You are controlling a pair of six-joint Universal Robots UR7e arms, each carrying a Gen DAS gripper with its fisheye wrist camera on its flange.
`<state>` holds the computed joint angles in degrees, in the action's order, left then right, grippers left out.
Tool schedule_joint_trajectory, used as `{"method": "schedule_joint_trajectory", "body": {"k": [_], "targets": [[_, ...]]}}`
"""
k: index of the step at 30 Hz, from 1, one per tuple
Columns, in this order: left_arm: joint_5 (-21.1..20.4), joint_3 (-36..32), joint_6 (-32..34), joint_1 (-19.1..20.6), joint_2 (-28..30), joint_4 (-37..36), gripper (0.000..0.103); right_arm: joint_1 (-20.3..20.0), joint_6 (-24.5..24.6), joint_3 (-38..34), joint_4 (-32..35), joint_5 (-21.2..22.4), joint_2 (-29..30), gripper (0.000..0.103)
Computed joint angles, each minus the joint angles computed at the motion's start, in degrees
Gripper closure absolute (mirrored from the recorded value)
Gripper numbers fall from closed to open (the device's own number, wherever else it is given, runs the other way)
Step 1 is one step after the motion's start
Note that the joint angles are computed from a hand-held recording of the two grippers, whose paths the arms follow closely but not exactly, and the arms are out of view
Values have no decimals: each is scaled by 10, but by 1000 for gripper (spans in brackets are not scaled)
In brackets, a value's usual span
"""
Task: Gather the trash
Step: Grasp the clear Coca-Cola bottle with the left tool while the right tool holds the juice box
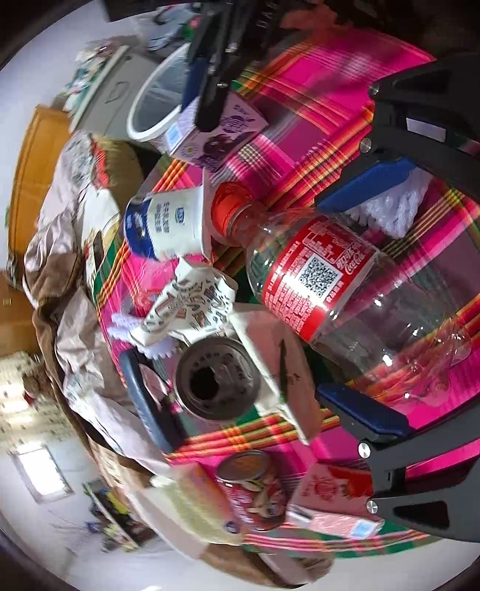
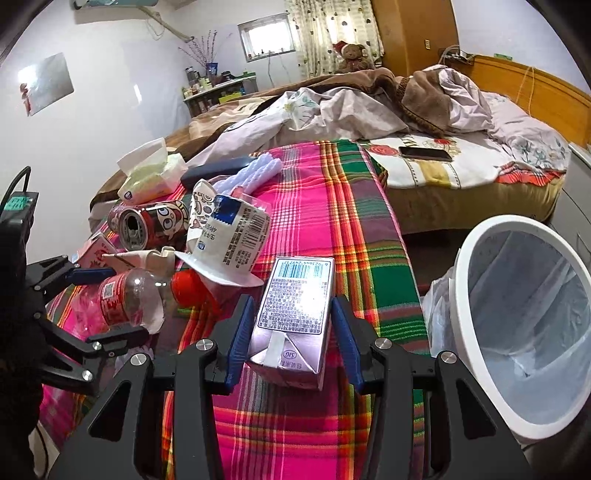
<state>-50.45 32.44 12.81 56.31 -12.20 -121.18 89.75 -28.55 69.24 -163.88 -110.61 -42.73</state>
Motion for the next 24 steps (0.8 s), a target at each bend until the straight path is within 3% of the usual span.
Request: {"method": "schedule_joint_trajectory", "body": {"k": [3, 4, 10, 24], "targets": [[-2, 35, -24, 0, -18, -28, 16, -3, -3, 4, -1, 8, -4, 58], [-12, 40, -28, 1, -22, -33, 27, -3, -1, 5, -1, 10, -6, 58], [10, 78, -65, -4, -38, -54, 28, -7, 2, 15, -6, 22, -11, 59], [-7, 190, -122, -21, -99, -171, 28, -15, 7, 45, -10, 77, -44, 59]]}}
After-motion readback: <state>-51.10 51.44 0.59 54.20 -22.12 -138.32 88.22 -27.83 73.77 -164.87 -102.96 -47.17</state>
